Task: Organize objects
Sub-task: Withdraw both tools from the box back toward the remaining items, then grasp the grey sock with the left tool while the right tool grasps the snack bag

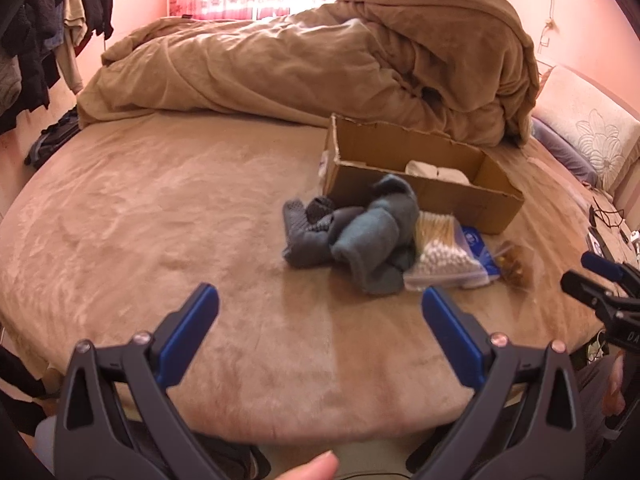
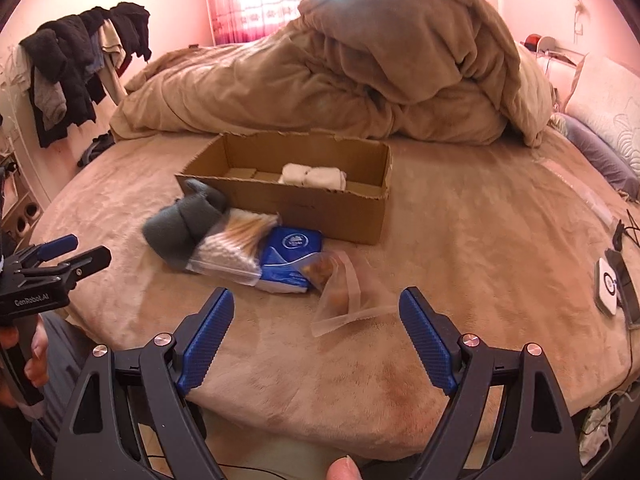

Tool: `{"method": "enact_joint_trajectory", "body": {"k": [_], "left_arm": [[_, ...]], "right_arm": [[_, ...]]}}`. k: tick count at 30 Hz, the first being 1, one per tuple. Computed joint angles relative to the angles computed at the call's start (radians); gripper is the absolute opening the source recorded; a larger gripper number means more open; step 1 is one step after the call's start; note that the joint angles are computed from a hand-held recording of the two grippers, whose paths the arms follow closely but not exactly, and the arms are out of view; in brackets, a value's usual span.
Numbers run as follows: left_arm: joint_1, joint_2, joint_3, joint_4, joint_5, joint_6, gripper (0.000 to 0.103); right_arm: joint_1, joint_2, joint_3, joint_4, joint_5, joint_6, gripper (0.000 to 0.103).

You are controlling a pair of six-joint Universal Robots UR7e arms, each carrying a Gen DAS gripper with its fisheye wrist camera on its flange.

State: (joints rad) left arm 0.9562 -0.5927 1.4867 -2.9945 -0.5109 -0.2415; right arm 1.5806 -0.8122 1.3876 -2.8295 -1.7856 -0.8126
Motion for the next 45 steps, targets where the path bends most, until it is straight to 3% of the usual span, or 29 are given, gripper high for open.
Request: {"method": "enact_joint_trajectory", "body": {"k": [10,11,16,20,25,27,31,36,40,42,45], "left_arm": [[0.084,0.128,-0.239,0.039,-0.104,0.166,0.100],[0.091,0.140,-0.262,0.051,-0.110,0.173,0.092],[0.093,0.157,-0.280,0.062,-0.101,0.167,0.080],[0.079,0.141,-0.231,0.016,-0.106,0.152,0.068],[0.066,0.142,-0.208,-0.025,-0.115,0.168,0.053],[0.061,0.144,-0.206,-0.042,-0.110,0.182,0.041],[0.049,0.133,-0.190,-0.040,-0.105,0.168,0.040],[0.016,0.138,-0.176,-0.132,-0.037,0.230,0.043],[0.005,0.148,-0.182,-0.205,-0.100,0.357,0.046],[0.013,0.162,-0.211,-0.166,-0.118,0.372,0.046],[0.035,0.202,-0.278,-0.122,-0.087,0.393,0.046]], "right_arm": [[-0.019,0.121,-0.143,0.041,-0.033,0.032,0.087],[-0.021,0.127,-0.153,0.048,-0.033,0.038,0.087],[-0.035,0.156,-0.199,0.087,-0.039,0.054,0.086],[-0.040,0.165,-0.213,0.101,-0.051,0.059,0.066],[-0.048,0.156,-0.208,0.116,-0.039,0.065,0.060],[-0.048,0.151,-0.201,0.107,-0.036,0.062,0.058],[-0.052,0.141,-0.189,0.098,-0.023,0.056,0.055],[-0.054,0.132,-0.179,0.094,-0.015,0.053,0.055],[-0.056,0.127,-0.175,0.098,-0.004,0.062,0.055],[-0.057,0.125,-0.178,0.104,0.003,0.067,0.055],[-0.059,0.123,-0.179,0.105,0.010,0.070,0.055]]}}
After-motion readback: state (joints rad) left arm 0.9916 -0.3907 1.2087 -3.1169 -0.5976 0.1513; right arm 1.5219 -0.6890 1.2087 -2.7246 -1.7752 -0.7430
